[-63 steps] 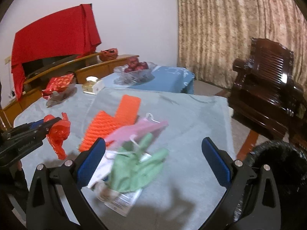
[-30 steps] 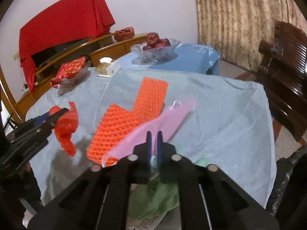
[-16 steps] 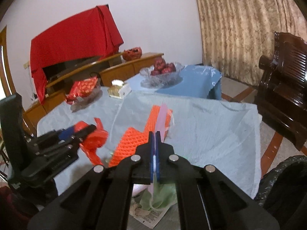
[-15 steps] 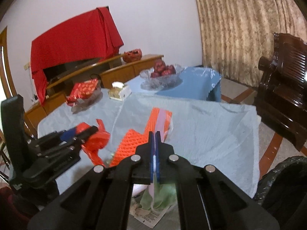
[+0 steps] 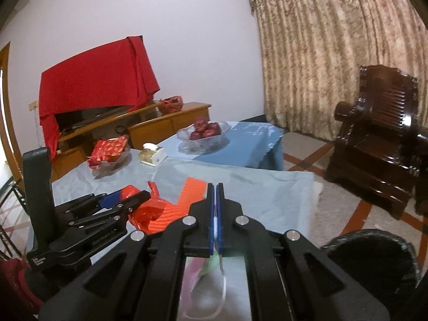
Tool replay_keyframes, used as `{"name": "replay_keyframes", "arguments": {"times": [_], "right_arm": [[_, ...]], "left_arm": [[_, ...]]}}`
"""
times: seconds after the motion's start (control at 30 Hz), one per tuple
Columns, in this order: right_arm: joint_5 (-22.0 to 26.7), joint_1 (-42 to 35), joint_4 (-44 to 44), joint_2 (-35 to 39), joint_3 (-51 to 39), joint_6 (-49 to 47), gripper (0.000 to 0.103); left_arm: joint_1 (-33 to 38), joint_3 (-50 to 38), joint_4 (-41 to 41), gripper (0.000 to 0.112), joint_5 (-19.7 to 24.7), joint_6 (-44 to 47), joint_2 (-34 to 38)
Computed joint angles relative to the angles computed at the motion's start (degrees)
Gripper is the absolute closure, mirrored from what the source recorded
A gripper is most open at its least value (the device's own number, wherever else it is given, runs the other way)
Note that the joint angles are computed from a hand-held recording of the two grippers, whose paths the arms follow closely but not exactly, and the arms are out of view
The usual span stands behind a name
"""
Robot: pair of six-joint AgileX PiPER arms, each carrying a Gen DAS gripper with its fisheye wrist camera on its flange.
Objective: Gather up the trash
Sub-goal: 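Carry the red bag and pink mask over the bin and open both tools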
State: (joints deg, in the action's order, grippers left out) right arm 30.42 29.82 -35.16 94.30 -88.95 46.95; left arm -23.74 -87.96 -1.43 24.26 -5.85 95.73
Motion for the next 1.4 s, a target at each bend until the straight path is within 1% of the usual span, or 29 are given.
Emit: {"name": "replay_keyframes", "arguments": {"times": [0.27,0.43,0.6,0.8,0.97,1.03,1.07,1.1,1.13,1.17,1.23,1.27,1.3,1.33,1.37,1.4], "right_arm": [[1.7,-4.0,-6.0,-9.5,10.0,4.5,0.102],[2.9,-8.0,-8.3,-15.9,16.7,6.5,0.102],[3.0,-13.8,-8.4,-20.9,23.0,6.4,0.102],[0.5,-21.0,-6.3,-24.0,30.4,5.9,0.102],[-1.8,-25.4,-3.6,-24.8,34.9,4.6,0.102],[-2.2,-27.1,-2.9,-25.4,36.8,4.3,0.099],[-2.5,-27.9,-2.7,-25.6,37.6,4.1,0.099],[-2.3,-28.2,-2.6,-25.6,37.9,4.1,0.098],[-1.9,-28.3,-3.3,-25.8,38.4,5.1,0.095],[-2.0,-28.7,-3.6,-26.0,39.0,5.5,0.092],[-1.8,-28.9,-4.4,-27.0,40.0,6.8,0.079],[-1.4,-28.7,-5.3,-27.4,40.3,7.9,0.074],[-0.9,-28.2,-6.7,-27.6,40.5,9.6,0.06],[-0.4,-27.7,-8.5,-27.9,40.9,11.6,0.043],[0.5,-26.1,-12.3,-28.3,41.5,15.9,0.035],[1.2,-25.2,-14.2,-28.9,41.9,18.1,0.021]], "left_arm": [[-6.5,-4.7,-1.1,0.08,1.8,0.3,2.8],[-11.0,-10.2,-2.7,0.08,3.3,1.6,6.9],[-14.6,-15.9,-4.7,0.08,5.3,3.0,11.7],[-19.4,-21.9,-5.5,0.08,5.7,4.2,17.7],[-22.4,-27.3,-8.9,0.079,7.2,7.5,23.3],[-23.2,-31.7,-10.3,0.075,9.8,8.6,26.5],[-23.5,-33.4,-10.7,0.074,10.8,8.7,27.8],[-23.5,-34.4,-11.4,0.065,11.5,9.3,28.4],[-23.5,-35.6,-12.3,0.058,12.4,9.9,29.3],[-23.7,-37.4,-12.0,0.056,13.4,9.5,30.4],[-23.9,-38.2,-12.2,0.053,14.1,9.6,30.9],[-23.8,-37.6,-12.2,0.051,13.9,9.6,30.6],[-23.7,-36.4,-12.3,0.046,13.2,9.8,29.9],[-23.9,-36.7,-11.6,0.043,13.0,9.2,30.2],[-23.9,-36.0,-11.2,0.042,12.5,9.1,29.8],[-23.8,-34.8,-10.7,0.04,11.8,9.0,29.1]]}}
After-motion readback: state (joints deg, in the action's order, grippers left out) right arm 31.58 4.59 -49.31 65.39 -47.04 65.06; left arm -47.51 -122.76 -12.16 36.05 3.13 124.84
